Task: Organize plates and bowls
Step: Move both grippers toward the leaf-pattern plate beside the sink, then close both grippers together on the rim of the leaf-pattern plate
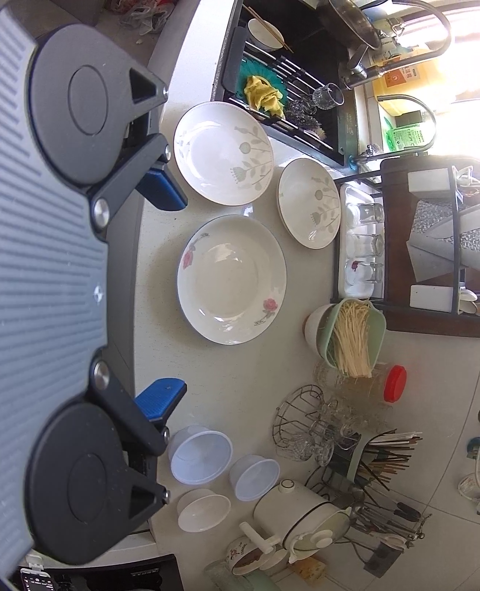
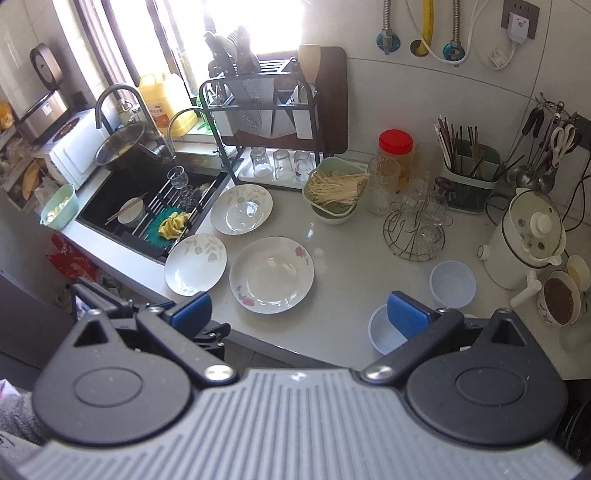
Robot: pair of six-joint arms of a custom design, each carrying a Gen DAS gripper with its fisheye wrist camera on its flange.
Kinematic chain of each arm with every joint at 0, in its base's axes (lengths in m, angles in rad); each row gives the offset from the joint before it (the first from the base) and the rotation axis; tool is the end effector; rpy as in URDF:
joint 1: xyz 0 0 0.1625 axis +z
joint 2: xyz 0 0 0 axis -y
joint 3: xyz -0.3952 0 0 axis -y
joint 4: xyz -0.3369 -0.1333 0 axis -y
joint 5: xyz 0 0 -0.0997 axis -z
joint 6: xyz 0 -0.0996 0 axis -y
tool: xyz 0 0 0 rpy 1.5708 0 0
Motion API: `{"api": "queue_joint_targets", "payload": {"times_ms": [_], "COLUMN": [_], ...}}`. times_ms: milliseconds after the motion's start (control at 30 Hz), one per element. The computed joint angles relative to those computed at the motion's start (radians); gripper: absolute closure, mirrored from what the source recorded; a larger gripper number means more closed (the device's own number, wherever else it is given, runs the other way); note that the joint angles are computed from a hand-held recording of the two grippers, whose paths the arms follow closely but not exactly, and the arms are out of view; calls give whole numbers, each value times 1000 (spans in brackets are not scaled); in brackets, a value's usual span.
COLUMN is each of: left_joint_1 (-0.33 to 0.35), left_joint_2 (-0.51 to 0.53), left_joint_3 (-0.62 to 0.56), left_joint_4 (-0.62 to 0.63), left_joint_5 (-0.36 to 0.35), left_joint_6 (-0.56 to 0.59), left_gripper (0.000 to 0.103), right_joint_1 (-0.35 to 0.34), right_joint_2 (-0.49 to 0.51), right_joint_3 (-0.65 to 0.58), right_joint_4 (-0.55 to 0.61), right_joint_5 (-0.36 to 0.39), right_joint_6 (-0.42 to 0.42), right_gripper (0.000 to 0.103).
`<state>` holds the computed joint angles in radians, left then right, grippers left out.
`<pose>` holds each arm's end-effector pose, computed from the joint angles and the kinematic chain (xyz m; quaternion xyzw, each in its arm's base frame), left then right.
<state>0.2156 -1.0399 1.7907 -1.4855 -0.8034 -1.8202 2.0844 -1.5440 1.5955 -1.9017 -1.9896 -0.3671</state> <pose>-0.4061 -0.2962 0.1514 -0.0474 0.8596 -0.3484 0.3706 0.3107 -0.3620 0.4802 0.3867 -0.8886 0.1509 0.1953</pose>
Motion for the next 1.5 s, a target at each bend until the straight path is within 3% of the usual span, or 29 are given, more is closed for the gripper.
{"api": "queue_joint_targets", "payload": {"times_ms": [533,633,967,1067,1267,1367,1500], "left_joint_1": [9,5,-13,-18,-19,-6,37], "left_joint_2": [55,68,52,19,-83,-148,-219], "left_joint_3": [-42,-44,-26,16,130,171,209], "left_joint_4": [-1,-11,55,57,42,58,76], "left_joint_5": [5,13,12,17,32,40,71], "left_joint_6": [-46,-71,-191,-211,-204,-172,-104], "left_gripper": [4,4,4,4,4,4,4], "right_joint_1": [-36,-44,-161,-212,-315,-333,-340], "right_joint_2": [-13,-25,-54,-82,-140,-120,-59], "right_joint_3": [-58,-28,72,182,476,591,693], "right_joint_4": [23,-69,-163,-297,-680,-901,-1099], "right_joint_5": [10,-5,58,91,195,217,230], "right_joint_6": [-58,-105,-207,-244,-310,-319,-323], "right_gripper": [0,0,0,0,0,0,0]}}
